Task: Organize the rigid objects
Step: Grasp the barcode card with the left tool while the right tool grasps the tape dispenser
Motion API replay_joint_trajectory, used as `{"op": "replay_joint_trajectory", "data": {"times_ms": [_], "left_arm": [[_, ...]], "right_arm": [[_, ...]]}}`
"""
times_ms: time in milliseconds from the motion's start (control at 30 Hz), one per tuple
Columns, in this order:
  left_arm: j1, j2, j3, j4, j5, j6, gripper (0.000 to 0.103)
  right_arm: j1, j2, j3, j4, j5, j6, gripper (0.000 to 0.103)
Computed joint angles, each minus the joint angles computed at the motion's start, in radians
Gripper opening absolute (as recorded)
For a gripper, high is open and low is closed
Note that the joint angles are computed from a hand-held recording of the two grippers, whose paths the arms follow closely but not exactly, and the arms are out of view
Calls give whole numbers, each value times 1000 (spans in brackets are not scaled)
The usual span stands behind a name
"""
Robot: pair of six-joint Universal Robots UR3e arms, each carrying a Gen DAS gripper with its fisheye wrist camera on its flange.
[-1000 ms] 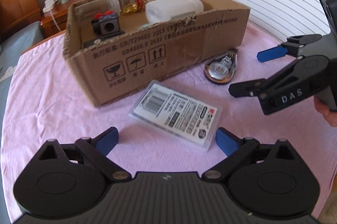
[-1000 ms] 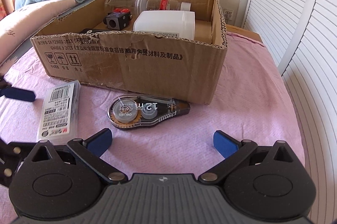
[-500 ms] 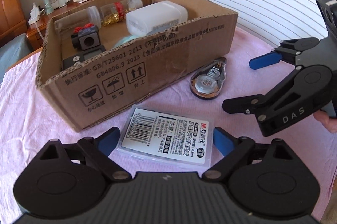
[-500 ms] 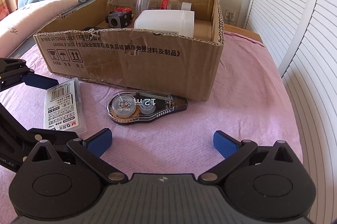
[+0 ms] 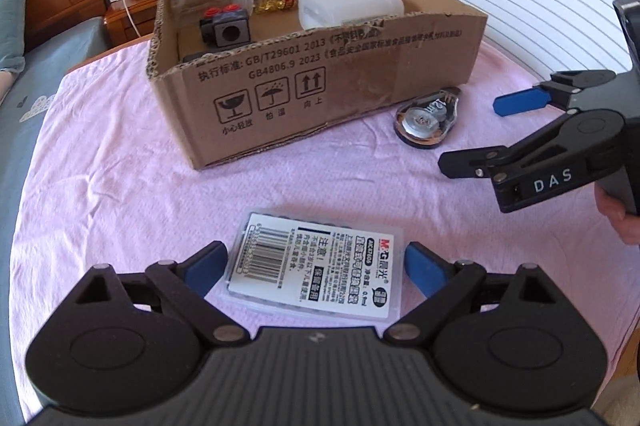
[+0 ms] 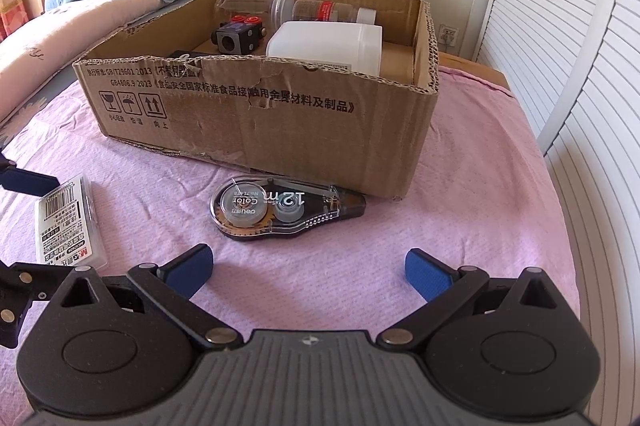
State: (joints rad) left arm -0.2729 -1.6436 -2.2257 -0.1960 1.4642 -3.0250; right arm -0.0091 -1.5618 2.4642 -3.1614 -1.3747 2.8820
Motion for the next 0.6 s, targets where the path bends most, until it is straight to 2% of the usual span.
{"op": "replay_joint_trajectory", "data": {"times_ms": [67,200,267,600], "left_arm": [[-14,-9,8,8,15,-21,92],[-61,-38,30,21,110,-152,92],[-67,-32,19,32,129,-203,92],[-53,-1,-38,82,121,-221,92]], "right_arm": [[0,14,-8,-7,11,-12,103],[4,60,-30,-45,28,-23,103],[11,87,-40,-71,29,-21,103],[50,178,-95,-140,17,-4,103]]}}
